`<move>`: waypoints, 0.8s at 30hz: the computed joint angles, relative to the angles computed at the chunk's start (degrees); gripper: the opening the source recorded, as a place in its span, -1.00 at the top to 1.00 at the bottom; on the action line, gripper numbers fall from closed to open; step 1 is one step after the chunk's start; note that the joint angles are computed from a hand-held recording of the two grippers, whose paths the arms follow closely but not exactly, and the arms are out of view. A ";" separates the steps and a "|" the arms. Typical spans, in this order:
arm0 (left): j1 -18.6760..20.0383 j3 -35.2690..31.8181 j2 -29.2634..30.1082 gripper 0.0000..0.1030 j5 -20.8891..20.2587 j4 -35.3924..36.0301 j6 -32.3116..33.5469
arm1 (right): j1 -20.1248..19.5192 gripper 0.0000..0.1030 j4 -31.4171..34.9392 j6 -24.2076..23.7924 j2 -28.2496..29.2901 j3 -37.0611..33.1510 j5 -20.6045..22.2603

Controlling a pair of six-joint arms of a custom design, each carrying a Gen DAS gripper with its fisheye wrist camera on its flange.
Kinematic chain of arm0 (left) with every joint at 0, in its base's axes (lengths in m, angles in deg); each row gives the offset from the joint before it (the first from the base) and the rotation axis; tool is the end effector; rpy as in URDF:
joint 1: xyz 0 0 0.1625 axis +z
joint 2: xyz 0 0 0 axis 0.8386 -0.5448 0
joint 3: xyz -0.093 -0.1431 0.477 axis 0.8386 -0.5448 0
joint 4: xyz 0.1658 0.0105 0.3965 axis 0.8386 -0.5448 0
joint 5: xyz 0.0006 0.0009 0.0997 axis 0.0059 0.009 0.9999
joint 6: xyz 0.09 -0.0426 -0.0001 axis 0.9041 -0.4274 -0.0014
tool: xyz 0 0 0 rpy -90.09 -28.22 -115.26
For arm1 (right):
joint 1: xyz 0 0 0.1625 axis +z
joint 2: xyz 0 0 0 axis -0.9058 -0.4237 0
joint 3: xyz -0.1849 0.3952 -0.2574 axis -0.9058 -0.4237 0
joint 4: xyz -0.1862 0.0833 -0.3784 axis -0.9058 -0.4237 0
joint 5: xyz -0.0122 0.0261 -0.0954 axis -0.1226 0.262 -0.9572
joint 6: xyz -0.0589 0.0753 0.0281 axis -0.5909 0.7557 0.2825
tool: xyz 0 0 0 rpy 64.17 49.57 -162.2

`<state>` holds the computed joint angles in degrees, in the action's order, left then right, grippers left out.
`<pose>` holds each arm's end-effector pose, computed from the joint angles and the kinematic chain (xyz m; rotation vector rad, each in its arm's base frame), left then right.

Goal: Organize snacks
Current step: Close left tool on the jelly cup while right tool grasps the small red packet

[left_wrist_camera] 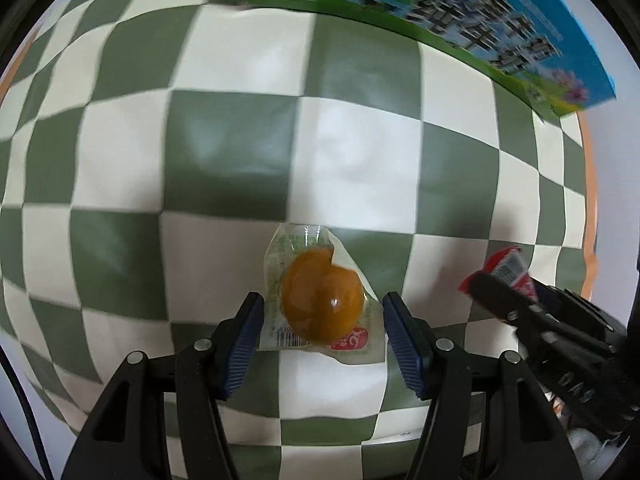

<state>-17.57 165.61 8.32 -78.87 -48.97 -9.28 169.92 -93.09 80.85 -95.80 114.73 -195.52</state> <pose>-0.2098 -0.3866 0.0919 0.4225 2.4514 0.2697 0.1708 -0.3026 0.1283 -0.4041 -2.6561 0.2876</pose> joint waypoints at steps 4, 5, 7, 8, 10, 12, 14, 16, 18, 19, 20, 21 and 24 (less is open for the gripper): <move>3.18 -2.04 4.95 -0.18 -1.08 2.48 2.26 | -1.75 -0.11 0.91 0.37 2.83 -0.68 0.48; 3.42 -1.98 5.51 -0.19 -0.83 2.31 3.02 | -2.34 -0.20 0.82 0.58 3.36 -0.52 0.43; 3.11 -1.75 5.96 -0.20 -0.12 1.96 4.00 | -3.41 -0.32 0.07 -0.71 3.87 -0.09 1.67; 3.09 -1.78 6.01 -0.20 0.03 2.04 4.12 | -3.41 -0.32 -0.29 -0.67 4.16 0.04 1.51; 2.92 -2.32 6.25 -0.20 -0.84 3.52 3.52 | -3.50 -0.32 -0.59 -0.74 4.42 0.11 1.30; 2.93 -2.83 6.39 -0.20 -2.96 3.87 2.61 | -3.64 -0.32 -1.61 -0.14 4.69 0.36 1.54; 3.48 -2.57 5.94 -0.20 -3.96 4.21 2.53 | -4.03 -0.32 -2.70 -0.39 4.70 0.76 1.93; 3.95 -2.13 5.31 -0.20 -4.42 4.38 2.63 | -4.51 -0.32 -3.49 -0.74 4.49 1.20 2.25; 3.88 -1.92 5.22 -0.20 -4.40 4.35 2.63 | -4.64 -0.32 -3.65 -0.72 4.23 1.32 2.23; 3.77 -1.90 5.37 -0.19 -4.23 4.21 2.56 | -4.91 -0.32 -3.41 -1.08 3.69 1.46 2.18; 3.96 -2.62 4.94 -0.17 -3.68 5.13 2.39 | -5.01 -0.32 -3.43 -1.22 3.53 1.56 2.13; 3.78 -2.48 4.87 -0.13 -3.14 4.91 1.73 | -5.09 -0.29 -3.57 -1.30 3.38 1.70 2.04; 3.28 -1.74 4.31 -0.11 -2.52 3.76 0.19 | -4.90 -0.08 -2.56 -1.02 2.60 1.74 0.82</move>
<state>-14.29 163.87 12.63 -81.40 -45.21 -9.09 165.02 -95.65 79.83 -93.20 116.47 -194.70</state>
